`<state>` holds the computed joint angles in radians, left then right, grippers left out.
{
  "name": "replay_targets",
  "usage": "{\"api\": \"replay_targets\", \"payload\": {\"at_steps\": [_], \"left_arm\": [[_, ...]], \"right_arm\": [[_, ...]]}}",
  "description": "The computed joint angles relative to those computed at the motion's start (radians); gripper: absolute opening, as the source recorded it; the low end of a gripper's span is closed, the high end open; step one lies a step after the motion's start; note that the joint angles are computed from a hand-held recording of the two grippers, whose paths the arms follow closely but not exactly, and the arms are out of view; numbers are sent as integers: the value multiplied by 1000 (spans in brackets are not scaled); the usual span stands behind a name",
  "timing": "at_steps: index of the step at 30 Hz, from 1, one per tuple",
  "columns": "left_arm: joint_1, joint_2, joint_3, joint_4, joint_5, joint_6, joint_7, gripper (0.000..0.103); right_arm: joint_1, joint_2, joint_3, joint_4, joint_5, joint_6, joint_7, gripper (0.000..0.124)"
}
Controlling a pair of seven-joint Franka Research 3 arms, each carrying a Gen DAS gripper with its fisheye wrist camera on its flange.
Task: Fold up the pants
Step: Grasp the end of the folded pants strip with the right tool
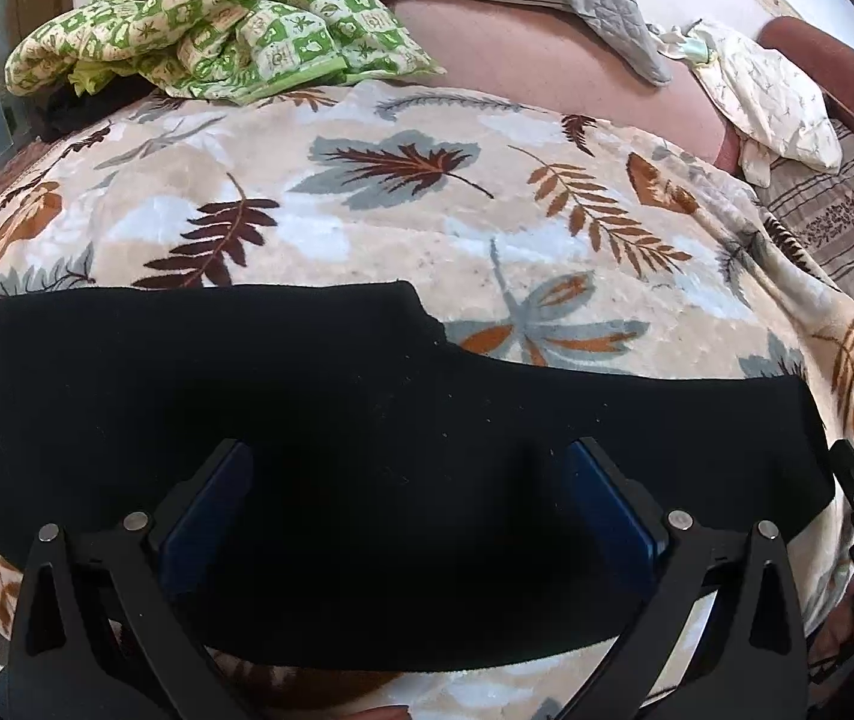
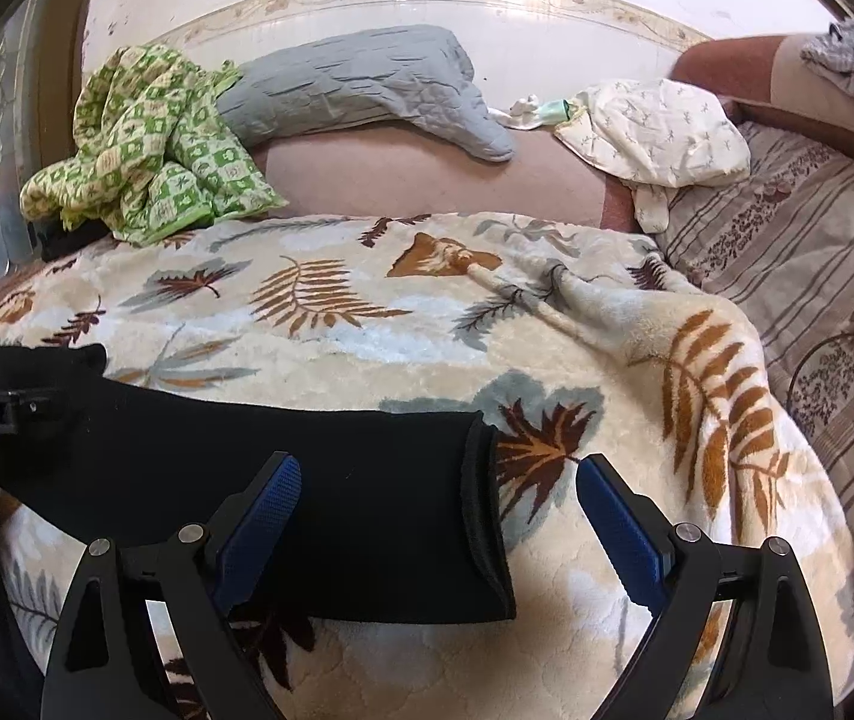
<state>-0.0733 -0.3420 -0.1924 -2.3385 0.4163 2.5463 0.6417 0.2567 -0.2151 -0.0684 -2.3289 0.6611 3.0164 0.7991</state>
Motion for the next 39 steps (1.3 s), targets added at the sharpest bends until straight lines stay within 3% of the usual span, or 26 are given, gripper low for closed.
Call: {"api": "replay_targets", "payload": {"at_steps": [4, 7, 10, 13, 15, 17, 20, 25, 35, 39], "left_arm": [[-7, -13, 3, -8, -7, 6, 4, 103], [-28, -13, 27, -16, -71, 20, 41, 103], [-18, -9, 13, -10, -68, 2, 35, 103], [-15, -5, 4, -6, -55, -1, 30, 103], [-15, 2, 0, 0, -47, -10, 30, 103], [-18, 5, 0, 2, -42, -10, 36, 103], [-22, 3, 1, -1, -39, 3, 42, 103], [-26, 6, 5, -2, -50, 14, 57, 103], [-26, 2, 8, -7, -66, 27, 60, 103], [-24, 2, 8, -8, -65, 29, 63, 103]], "right_arm": [[-5, -17, -48, 19, 112, -86, 23, 94], [-39, -20, -69, 36, 179, -149, 64, 94], [-71, -18, -75, 51, 219, -217, 77, 94], [-83, -24, -96, 62, 303, -333, 26, 94], [-98, -17, -110, 77, 359, -456, 8, 94], [-121, -11, -97, 79, 371, -512, 18, 94], [-151, -16, -57, 54, 320, -501, 77, 93], [-147, -23, -63, 46, 389, -558, 17, 93], [-166, 18, -52, 72, 512, -579, -22, 93], [-176, 24, -43, 73, 501, -549, 3, 73]]}}
